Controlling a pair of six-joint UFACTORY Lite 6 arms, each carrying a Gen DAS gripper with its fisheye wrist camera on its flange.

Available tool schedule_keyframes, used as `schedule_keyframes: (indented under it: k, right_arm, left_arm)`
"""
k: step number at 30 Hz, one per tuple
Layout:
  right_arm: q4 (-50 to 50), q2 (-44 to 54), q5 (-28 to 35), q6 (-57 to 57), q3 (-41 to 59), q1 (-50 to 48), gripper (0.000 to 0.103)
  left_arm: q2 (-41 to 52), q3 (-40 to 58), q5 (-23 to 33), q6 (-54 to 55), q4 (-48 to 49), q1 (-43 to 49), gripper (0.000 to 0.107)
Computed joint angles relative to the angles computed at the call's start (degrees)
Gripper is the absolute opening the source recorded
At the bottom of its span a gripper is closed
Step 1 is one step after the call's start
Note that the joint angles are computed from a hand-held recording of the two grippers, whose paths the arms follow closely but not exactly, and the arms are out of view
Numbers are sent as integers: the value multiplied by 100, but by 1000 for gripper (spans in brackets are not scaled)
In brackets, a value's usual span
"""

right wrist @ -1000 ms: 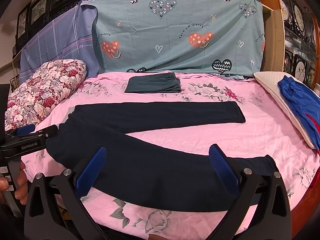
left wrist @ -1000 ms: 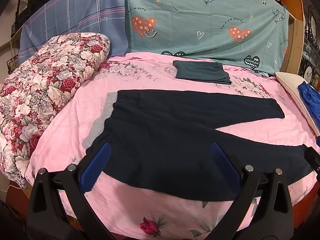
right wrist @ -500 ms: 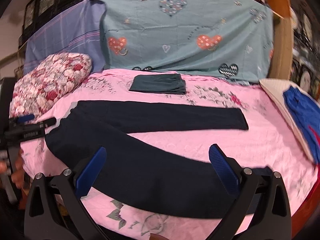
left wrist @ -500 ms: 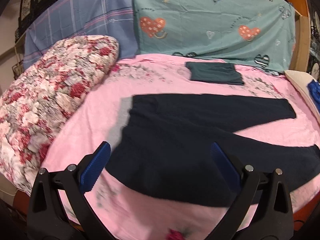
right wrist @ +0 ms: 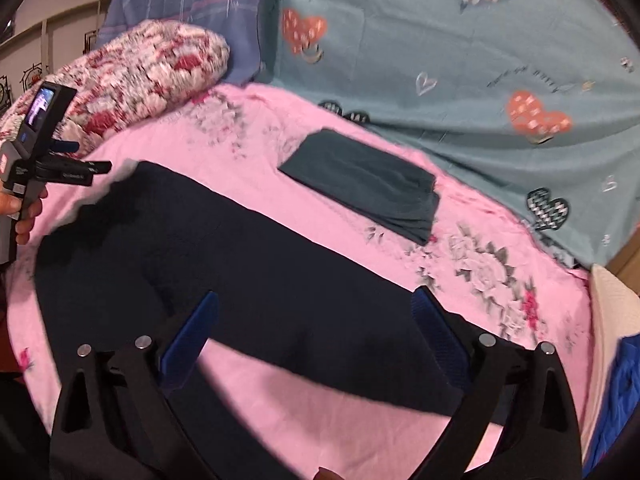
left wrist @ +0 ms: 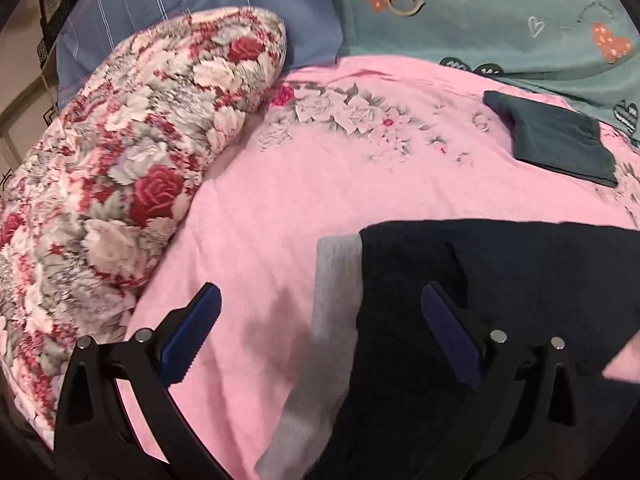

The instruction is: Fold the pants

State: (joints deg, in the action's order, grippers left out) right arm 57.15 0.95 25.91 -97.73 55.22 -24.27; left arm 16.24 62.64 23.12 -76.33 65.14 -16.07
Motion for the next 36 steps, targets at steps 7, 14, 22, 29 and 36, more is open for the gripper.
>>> schedule_keyframes:
  k: [7,14,22,29,36]
  right_arm:
    - [-1636,3018,-377,1668,2628,855,90]
    - [-2828,4922,1516,2675,5084,861,29]
    - [-1718,3452,1244,1445,3481,549,3]
    - [-361,-244,2221,-603,225,-453,3]
    - [-1239,-3331,4564,-1850,-2517,-2760,3]
  left_arm:
    - [1950,1877,-40,1702,-1774,414,100]
    - [2195,1963,-343,2434,-2253,366,58]
    - [1584,1599,-635,3500,-3309,460,30]
    - [-897,-479,-1004,3029,-2713,396,29]
    - [-4451,-3691,-732,3790,-3402,128,30]
